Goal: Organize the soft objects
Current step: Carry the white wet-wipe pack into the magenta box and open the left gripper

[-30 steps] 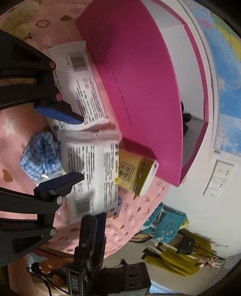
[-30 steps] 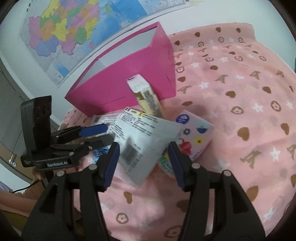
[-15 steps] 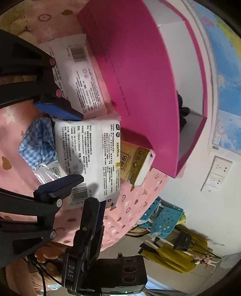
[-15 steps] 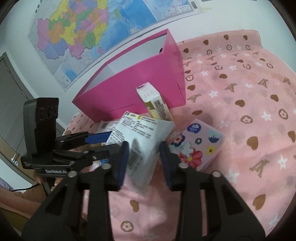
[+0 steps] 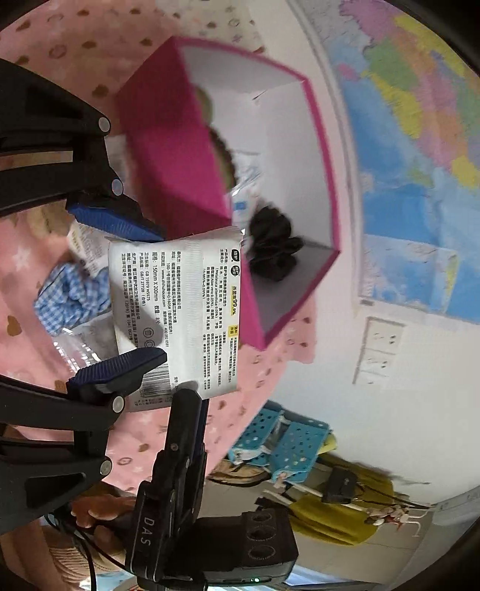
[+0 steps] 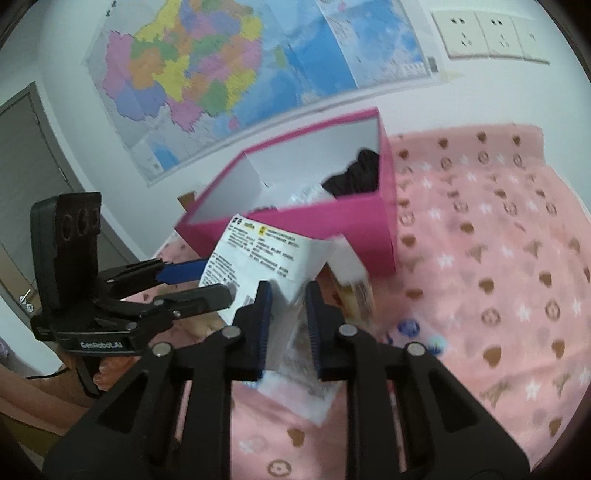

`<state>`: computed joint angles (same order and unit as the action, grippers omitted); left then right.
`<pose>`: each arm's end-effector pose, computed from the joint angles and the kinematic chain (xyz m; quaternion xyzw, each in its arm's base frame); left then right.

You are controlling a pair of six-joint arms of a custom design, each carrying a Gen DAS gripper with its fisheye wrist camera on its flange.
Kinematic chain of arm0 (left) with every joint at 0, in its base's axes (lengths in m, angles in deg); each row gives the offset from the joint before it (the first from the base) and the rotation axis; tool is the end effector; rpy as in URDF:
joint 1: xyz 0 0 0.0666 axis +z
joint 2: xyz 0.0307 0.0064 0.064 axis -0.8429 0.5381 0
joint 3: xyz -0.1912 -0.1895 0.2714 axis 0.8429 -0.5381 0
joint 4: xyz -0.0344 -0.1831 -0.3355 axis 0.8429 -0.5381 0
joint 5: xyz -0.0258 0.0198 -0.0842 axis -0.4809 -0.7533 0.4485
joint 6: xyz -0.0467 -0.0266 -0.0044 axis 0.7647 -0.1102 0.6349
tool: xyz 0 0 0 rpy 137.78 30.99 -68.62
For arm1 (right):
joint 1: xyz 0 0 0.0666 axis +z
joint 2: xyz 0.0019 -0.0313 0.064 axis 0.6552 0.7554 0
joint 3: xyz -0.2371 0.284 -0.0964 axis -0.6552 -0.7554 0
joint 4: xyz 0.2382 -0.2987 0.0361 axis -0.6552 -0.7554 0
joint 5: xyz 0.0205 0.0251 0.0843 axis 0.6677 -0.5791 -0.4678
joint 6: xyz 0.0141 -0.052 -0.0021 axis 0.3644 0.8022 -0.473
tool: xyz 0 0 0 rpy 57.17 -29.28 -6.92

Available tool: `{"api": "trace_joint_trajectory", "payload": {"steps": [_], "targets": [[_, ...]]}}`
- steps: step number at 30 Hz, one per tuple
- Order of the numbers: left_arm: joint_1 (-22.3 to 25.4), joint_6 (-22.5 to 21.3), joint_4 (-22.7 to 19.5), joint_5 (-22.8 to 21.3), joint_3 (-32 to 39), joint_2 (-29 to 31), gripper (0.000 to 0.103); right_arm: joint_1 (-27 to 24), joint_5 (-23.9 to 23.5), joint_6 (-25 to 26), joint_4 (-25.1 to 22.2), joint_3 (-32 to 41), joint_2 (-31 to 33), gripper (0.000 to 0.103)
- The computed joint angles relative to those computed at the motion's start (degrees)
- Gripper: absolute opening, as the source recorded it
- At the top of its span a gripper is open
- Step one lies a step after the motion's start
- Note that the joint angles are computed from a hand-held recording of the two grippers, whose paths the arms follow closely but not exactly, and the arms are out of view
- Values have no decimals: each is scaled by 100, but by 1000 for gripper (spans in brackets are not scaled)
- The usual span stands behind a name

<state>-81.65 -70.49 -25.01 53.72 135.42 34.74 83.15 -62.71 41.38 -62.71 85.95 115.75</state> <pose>0.3667 -0.1713 0.3238 0.1694 0.8917 -0.1791 0.3795 0.3922 0.3595 0.2904 -0.1559 0.8531 0.3047 0.3939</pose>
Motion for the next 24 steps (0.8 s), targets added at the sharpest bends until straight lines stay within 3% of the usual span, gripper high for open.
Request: {"api": "trace_joint_trajectory", "payload": {"steps": [8,24], "targets": [[165,-166,-116,-323,386,106,59,-72,-271,203,-99,702,328,22],[703,-327,-248,-476,1174,624,59,-254,-656,443,-717,2408,1292,22]]}}
